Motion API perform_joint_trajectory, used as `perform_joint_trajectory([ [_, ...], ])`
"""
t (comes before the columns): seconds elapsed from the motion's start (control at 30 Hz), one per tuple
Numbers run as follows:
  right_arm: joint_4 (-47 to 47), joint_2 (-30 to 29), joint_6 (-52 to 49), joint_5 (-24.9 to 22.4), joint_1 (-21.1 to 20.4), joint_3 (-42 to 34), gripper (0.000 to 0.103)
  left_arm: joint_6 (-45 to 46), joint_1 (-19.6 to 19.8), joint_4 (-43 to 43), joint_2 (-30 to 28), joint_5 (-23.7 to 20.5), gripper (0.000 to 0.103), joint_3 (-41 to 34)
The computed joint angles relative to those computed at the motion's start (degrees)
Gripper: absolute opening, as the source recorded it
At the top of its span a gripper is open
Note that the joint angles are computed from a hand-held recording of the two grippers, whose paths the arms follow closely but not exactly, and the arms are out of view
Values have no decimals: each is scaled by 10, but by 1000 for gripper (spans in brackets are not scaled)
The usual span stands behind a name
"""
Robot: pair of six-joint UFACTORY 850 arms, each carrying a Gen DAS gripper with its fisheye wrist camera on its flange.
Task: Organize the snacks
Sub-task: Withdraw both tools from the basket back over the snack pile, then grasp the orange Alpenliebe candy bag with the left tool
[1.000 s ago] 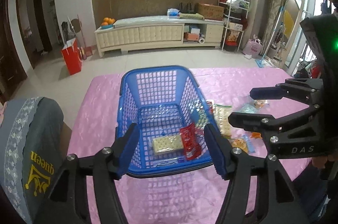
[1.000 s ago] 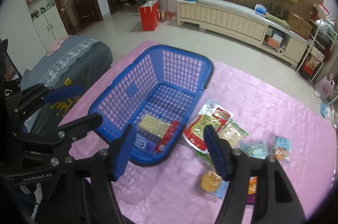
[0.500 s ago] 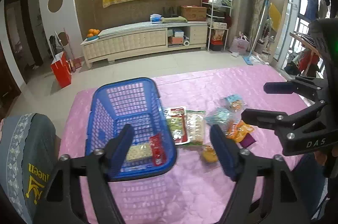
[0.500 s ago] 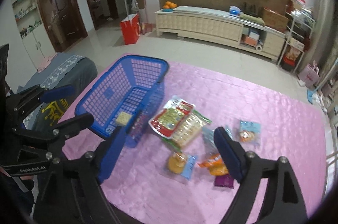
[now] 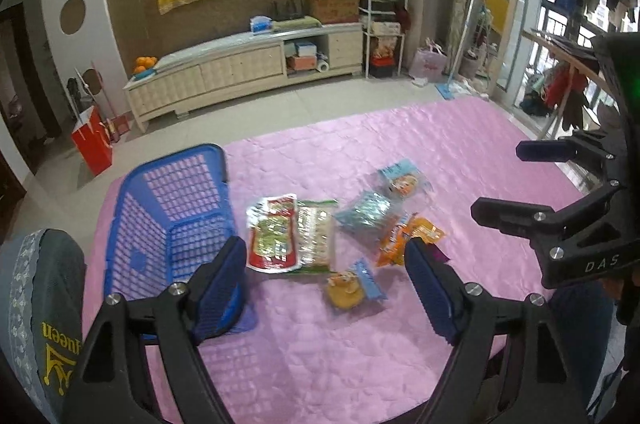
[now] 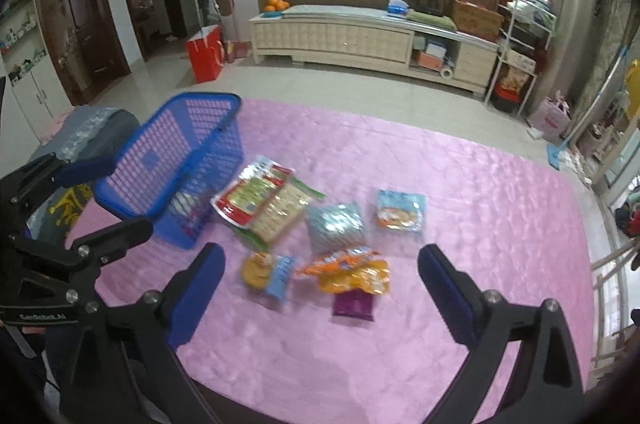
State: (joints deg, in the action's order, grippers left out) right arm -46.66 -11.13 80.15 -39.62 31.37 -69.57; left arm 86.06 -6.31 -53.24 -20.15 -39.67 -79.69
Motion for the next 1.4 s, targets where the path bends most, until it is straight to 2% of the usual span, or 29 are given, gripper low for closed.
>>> perform_joint_trajectory([
  [0.37,-6,22,39,18,-15,69,99,-39,-35,46,-17,10,79,15],
  [0.77,-8,12,78,44,-43,106,99,-55,-72,93,-54,30,79,5],
  [1.4,-83,-7,178,121,-91,163,99,-85,-132,188,-126,56,79,-35],
])
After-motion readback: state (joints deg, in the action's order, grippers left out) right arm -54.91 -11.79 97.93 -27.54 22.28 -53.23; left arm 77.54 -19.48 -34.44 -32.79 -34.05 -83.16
